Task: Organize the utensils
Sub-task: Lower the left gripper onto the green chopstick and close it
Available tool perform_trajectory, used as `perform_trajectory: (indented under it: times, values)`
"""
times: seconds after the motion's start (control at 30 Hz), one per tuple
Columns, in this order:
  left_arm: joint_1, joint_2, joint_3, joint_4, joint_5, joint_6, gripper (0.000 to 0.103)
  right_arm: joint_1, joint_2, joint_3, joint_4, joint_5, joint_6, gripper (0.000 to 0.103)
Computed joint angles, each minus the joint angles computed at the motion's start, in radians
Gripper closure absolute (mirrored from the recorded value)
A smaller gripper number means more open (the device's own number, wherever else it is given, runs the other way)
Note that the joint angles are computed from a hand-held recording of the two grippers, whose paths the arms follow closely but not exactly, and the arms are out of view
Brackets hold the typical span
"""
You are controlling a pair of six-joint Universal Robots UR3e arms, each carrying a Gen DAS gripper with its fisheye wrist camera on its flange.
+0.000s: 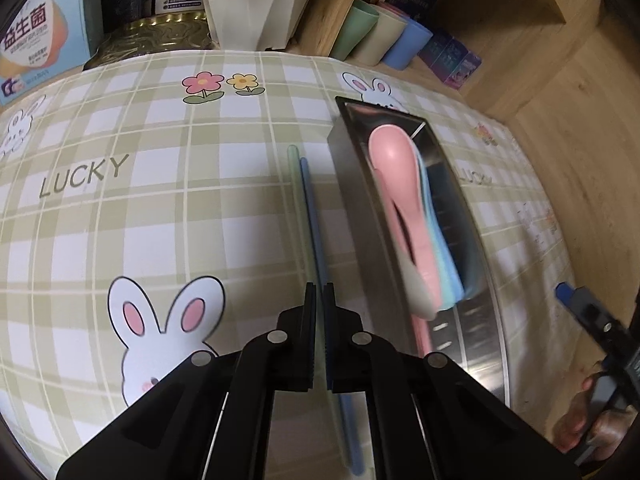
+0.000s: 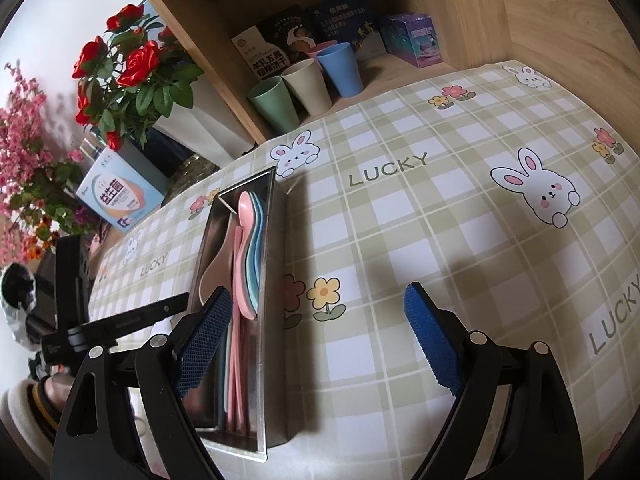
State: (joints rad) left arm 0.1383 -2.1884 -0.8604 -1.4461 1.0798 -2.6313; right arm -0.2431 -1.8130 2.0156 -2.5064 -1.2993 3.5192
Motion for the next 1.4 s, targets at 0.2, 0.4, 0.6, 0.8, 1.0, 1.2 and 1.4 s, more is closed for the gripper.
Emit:
perform_trajectory:
  times: [0.2,0.4,0.6,0.8,1.0,1.2,1.4]
  values:
    - [0.001,-0.015,0.008,-0.004,0.001,0.020,0.099,0.014,0.028,-0.012,-0.012,-0.003,0.001,0.018]
    - [-0.010,-0.028,0.029,-0.003,0.012,0.012,0.099,0.018,0.032,-0.015,-0.009,-0.003,0.001,0.018]
    - [-0.039,-0.040,0.046,0.038,0.063,0.002,0.099,0.009,0.022,-0.008,-0.005,-0.004,0.001,0.018]
    - [-0.049,-0.065,0.080,0.051,0.091,-0.001,0.093,0.006,0.016,-0.009,-0.003,0.001,-0.007,0.018]
    - [-0.040,-0.049,0.059,0.074,0.132,0.005,0.093,0.004,0.005,-0.010,-0.006,0.011,-0.008,0.018]
    - [-0.023,-0.060,0.082,0.059,0.147,-0.001,0.086,-0.003,0.004,-0.006,-0.007,0.024,-0.006,0.018]
    - [-0.053,-0.030,0.010,0.146,0.199,-0.013,0.085,-0.015,-0.006,0.006,-0.009,0.025,-0.002,0.018]
